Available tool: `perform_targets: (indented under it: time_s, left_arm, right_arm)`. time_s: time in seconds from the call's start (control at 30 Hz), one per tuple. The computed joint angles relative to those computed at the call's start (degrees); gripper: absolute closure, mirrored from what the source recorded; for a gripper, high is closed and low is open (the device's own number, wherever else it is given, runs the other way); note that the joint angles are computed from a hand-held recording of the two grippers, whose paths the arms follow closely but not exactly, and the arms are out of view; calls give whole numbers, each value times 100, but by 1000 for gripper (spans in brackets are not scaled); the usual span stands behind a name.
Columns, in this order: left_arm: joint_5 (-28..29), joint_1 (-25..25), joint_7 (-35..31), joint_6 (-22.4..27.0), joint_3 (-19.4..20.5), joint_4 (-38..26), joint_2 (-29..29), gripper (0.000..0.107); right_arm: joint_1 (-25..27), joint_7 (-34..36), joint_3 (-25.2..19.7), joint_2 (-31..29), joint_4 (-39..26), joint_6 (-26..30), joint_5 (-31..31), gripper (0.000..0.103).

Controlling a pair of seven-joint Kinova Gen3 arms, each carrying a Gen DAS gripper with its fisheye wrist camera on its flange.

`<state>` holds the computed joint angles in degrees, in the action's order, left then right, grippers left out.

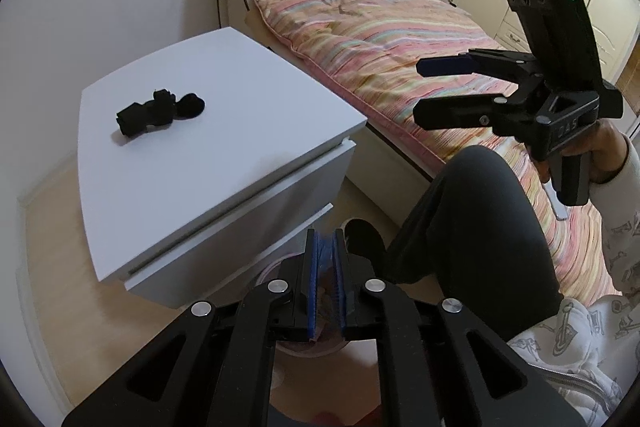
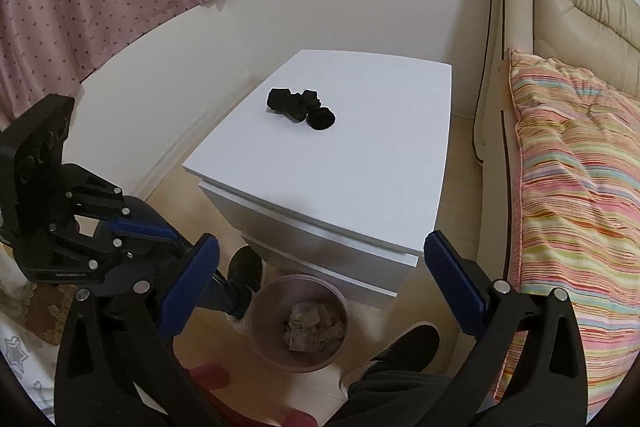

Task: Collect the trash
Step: 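Open the left gripper to drop the blue clip into the wastebasket, then move both tools back toward the black cloth items on the table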

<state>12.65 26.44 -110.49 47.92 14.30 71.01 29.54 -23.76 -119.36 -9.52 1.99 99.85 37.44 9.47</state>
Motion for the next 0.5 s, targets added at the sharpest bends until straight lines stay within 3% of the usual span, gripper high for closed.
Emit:
perform_targets:
  time_s: [0.03, 0.1, 0.17, 0.33, 0.5]
  left_arm:
    - [-12, 9, 22, 12, -16, -8, 13, 86]
    - [-42, 35, 121, -91, -76, 56, 1, 43]
    - [-28, 19, 218, -358, -102, 235, -82, 16]
    - [-222, 76, 650, -800, -258, 433, -180, 12]
    - [-534, 122, 990, -1161, -355, 560, -251, 12]
  right_arm:
    - [0, 10, -1, 8, 0, -16, -14, 3]
    - [5, 38, 3, 9, 11, -34, -48, 3]
    - [-8, 25, -2, 29, -1, -29, -33, 3]
    - [-64, 12, -12, 101, -36, -16, 5, 3]
    - [-234, -192, -25, 188, -26, -107, 482, 3]
